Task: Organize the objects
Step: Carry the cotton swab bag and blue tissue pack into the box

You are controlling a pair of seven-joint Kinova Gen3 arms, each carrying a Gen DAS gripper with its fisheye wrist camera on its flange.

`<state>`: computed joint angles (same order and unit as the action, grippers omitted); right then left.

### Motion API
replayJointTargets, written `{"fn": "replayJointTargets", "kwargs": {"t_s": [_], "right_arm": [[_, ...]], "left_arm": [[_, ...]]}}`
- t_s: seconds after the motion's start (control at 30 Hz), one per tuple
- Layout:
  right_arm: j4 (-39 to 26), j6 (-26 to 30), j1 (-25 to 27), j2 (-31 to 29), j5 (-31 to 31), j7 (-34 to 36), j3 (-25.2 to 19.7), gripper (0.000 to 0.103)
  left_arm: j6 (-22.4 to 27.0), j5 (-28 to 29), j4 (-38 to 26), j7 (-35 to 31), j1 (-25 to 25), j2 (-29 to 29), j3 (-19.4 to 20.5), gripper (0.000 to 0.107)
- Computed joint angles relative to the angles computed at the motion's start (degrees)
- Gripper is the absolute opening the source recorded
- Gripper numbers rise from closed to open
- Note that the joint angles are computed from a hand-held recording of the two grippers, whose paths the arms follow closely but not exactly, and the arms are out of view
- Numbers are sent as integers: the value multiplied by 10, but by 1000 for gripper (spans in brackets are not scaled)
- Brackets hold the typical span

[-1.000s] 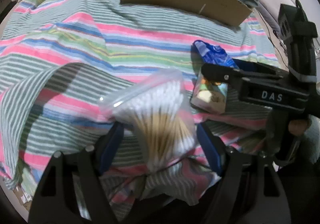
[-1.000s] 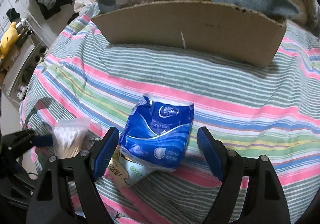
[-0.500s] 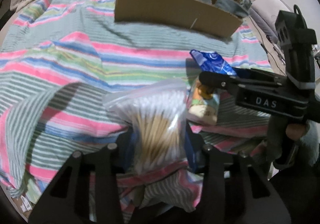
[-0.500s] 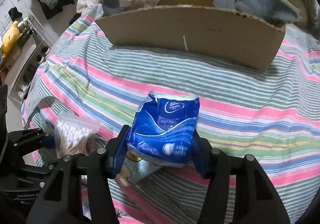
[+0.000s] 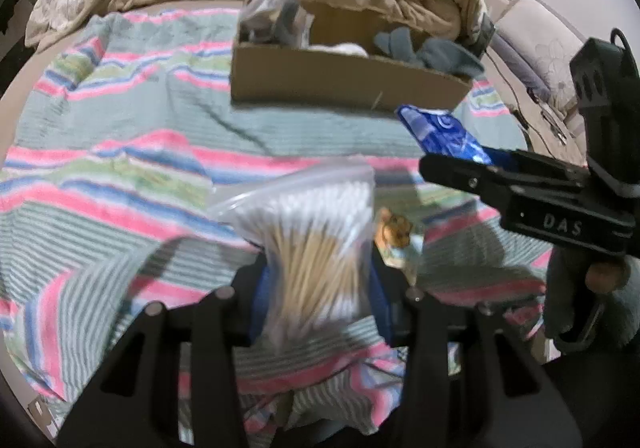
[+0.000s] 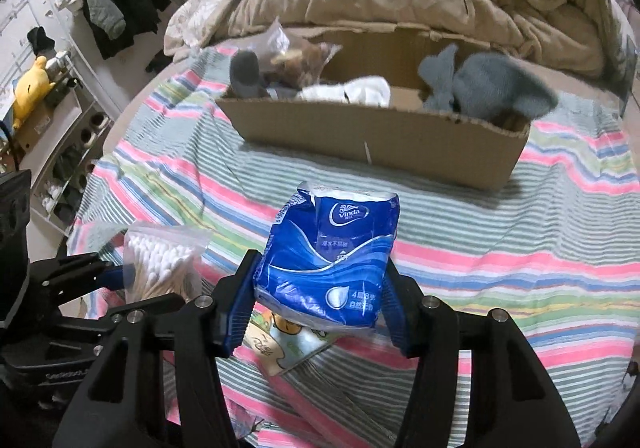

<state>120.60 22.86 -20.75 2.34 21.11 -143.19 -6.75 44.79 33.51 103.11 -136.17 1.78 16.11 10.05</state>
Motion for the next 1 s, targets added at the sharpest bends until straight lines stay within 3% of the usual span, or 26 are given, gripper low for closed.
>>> {"fn": "replayJointTargets", "kwargs": {"t_s": [0.57,1.0], "right_arm": [[-26,28,31,-29,6,11,-9,59],[-52,29,58,-25,-9,57,7,59]], "left_arm": [[0,19,-59,-5,7,8,10,43],[4,37,-131,-17,13,38,30,43]]}}
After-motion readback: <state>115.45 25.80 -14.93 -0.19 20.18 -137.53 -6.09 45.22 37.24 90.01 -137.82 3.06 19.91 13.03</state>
